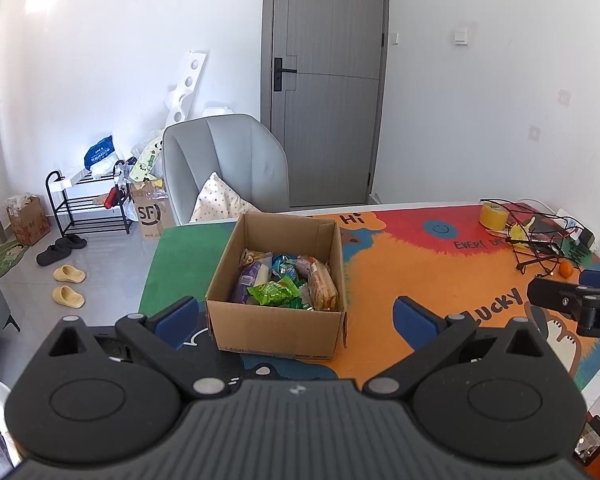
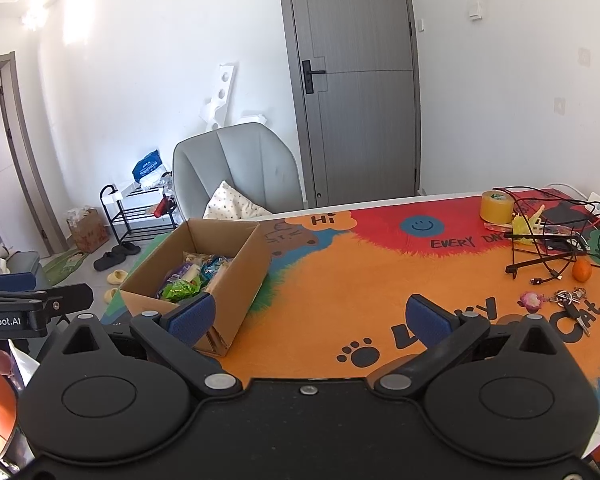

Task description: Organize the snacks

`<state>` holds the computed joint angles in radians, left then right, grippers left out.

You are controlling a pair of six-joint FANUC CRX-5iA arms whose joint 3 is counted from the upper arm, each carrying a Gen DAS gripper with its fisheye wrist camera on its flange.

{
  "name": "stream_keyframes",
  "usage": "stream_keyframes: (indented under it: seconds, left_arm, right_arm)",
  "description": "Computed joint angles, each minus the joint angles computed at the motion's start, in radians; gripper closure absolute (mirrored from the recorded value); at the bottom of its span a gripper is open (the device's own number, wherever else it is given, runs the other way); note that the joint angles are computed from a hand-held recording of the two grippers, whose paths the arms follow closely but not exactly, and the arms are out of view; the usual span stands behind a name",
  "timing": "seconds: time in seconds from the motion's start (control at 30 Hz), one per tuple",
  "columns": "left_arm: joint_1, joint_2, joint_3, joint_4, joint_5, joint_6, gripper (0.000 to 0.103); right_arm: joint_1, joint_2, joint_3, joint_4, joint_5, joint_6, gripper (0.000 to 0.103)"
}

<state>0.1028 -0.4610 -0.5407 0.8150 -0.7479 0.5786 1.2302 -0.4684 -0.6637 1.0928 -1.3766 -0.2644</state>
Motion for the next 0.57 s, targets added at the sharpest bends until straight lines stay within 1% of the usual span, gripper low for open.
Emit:
stream_keyframes:
  seconds: [0.57]
  left_arm:
    - [-0.015, 0.003, -0.008, 0.012, 0.016, -0.011, 0.000]
  right_arm:
    - [-0.001, 0.001, 0.001, -0.009, 0.008, 0.004, 0.000]
